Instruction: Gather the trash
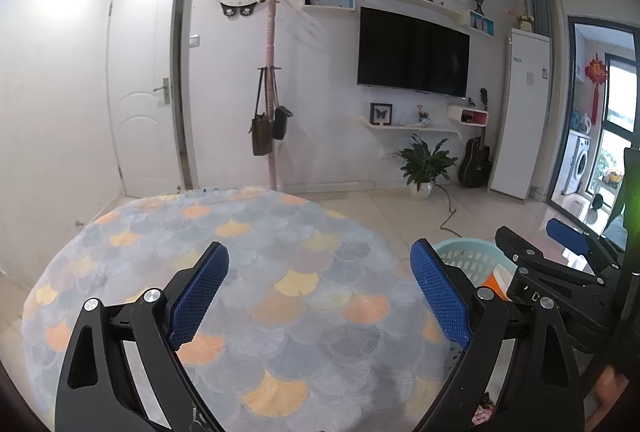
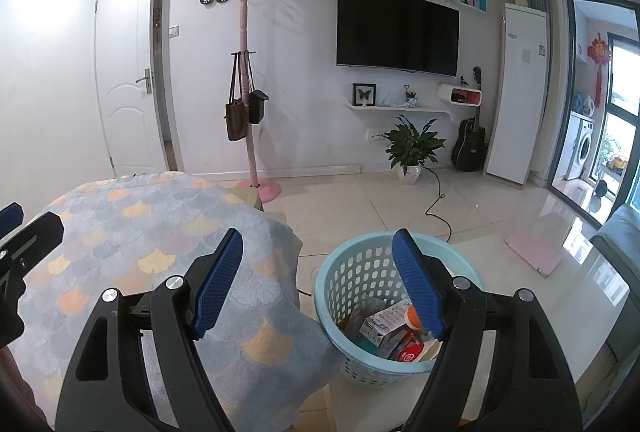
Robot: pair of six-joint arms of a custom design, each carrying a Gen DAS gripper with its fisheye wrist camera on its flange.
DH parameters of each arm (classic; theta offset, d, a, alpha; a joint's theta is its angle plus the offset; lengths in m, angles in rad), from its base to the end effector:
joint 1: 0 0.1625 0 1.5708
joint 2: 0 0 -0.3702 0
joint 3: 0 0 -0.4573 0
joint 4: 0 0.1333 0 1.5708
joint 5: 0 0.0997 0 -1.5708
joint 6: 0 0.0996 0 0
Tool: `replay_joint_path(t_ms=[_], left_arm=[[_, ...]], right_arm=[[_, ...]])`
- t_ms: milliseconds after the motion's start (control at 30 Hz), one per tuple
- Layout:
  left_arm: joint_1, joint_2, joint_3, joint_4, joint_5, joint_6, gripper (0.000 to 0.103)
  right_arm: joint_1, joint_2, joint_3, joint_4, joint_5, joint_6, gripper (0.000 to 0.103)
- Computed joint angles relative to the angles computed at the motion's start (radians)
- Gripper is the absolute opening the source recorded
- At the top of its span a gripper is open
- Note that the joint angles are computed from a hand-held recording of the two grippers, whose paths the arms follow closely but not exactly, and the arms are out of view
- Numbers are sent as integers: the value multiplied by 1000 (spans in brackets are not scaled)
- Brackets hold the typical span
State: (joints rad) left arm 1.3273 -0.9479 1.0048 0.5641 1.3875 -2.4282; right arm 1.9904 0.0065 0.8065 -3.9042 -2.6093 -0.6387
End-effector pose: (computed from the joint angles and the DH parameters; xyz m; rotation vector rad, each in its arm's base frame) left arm -0.0204 -0.7102 0.2991 1.0442 2.2696 -1.1944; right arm 0.3448 -0.6565 -0.0750 0.0562 -1.7916 1.3901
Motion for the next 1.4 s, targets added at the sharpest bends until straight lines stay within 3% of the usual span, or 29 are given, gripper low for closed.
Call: replay_joint_path(t_ms=[900,1400], left_arm=[[5,7,-15,16,11,-6,90],[1,8,-3,2,-23,5,91]], right_arm=[[4,13,-21,-8,-9,-11,73],[1,4,-3,-9,-10,-2,73]])
